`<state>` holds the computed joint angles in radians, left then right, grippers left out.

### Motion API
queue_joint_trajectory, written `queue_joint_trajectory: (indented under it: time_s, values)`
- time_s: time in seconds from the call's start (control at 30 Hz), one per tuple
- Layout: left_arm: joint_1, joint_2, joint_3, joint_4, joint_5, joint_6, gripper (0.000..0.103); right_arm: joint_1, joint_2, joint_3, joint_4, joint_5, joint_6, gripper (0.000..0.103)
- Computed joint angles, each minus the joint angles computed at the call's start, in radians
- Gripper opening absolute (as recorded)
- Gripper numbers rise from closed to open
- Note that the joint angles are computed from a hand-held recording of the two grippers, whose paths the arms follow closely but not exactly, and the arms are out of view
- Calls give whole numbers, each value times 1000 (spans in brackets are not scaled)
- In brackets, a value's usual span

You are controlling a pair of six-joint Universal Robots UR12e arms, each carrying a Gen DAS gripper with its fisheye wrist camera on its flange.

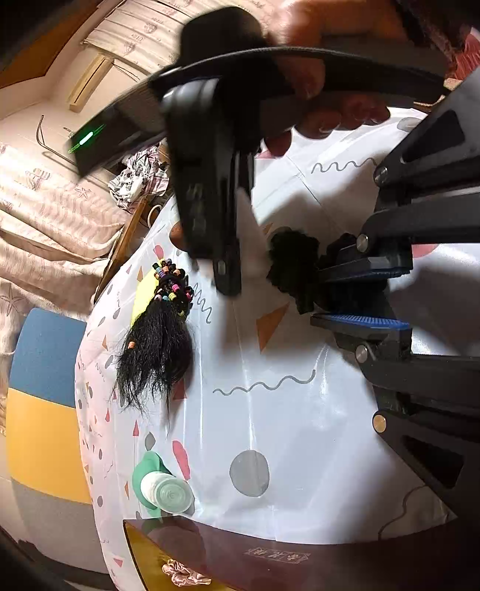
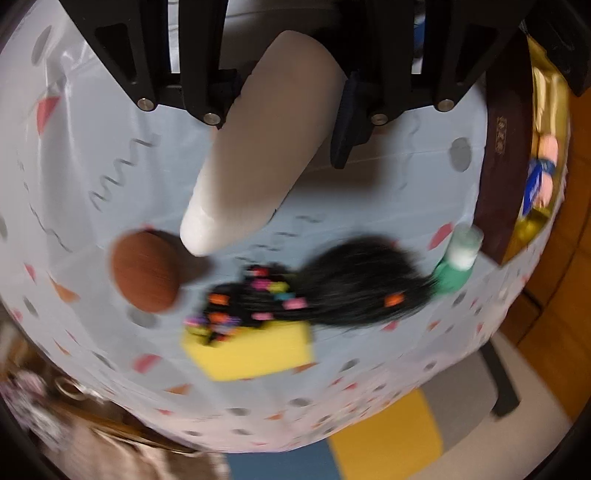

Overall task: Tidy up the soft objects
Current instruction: 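Carry the black scrunchie to the gold tray while the right tool lifts the white foam block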

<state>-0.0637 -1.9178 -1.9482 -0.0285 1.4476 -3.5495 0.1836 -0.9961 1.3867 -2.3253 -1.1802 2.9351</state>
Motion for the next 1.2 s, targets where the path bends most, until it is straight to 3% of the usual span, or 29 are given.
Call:
queue_joint_trajectory:
  time_s: [0.17, 0.2, 0.23, 0.3, 0.4, 0.57, 0.63, 0.67, 0.7, 0.83, 0.9, 0.97, 1.0, 1.2]
  values:
    - [1, 0, 0, 0, -8, -2, 16, -54, -16, 76, -136, 89, 66, 37]
    - [1, 0, 0, 1, -9, -3, 16, -63, -18, 88, -158, 100, 77, 42]
    - [3, 0, -1, 2, -13, -5, 17, -71, -25, 104, -182, 100, 99, 49]
    - [5, -1, -2, 8, -24, -5, 22, -76, -37, 126, -239, 66, 157, 89]
    - [-4, -3, 6, 1, -11, 5, 25, -81, -57, 161, -336, 32, 201, 89]
    - [-11, -2, 7, -3, 8, 8, 27, -54, -62, 142, -283, -46, 142, 89]
    - [-10, -1, 5, 1, 3, 8, 29, -34, -55, 138, -288, -91, 119, 82]
    - [-10, -1, 5, 2, 2, 9, 29, -28, -54, 141, -289, -110, 102, 65]
    - [-11, 0, 5, 0, 5, 12, 30, -23, -51, 141, -282, -124, 84, 59]
    - [-18, 2, 13, -23, 21, 29, 33, -30, -61, 193, -394, -122, 91, 58]
    - [-30, 5, 29, -65, 55, 52, 41, -41, -63, 220, -458, -108, 125, 57]
    - [-49, 4, 50, -104, 114, 75, 74, -55, -62, 238, -512, -90, 181, 57]
    - [-53, 3, 54, -108, 128, 81, 79, -59, -62, 243, -529, -93, 208, 57]
    - [-62, -17, 102, -165, 158, 93, 78, -67, -58, 256, -581, -84, 261, 57]
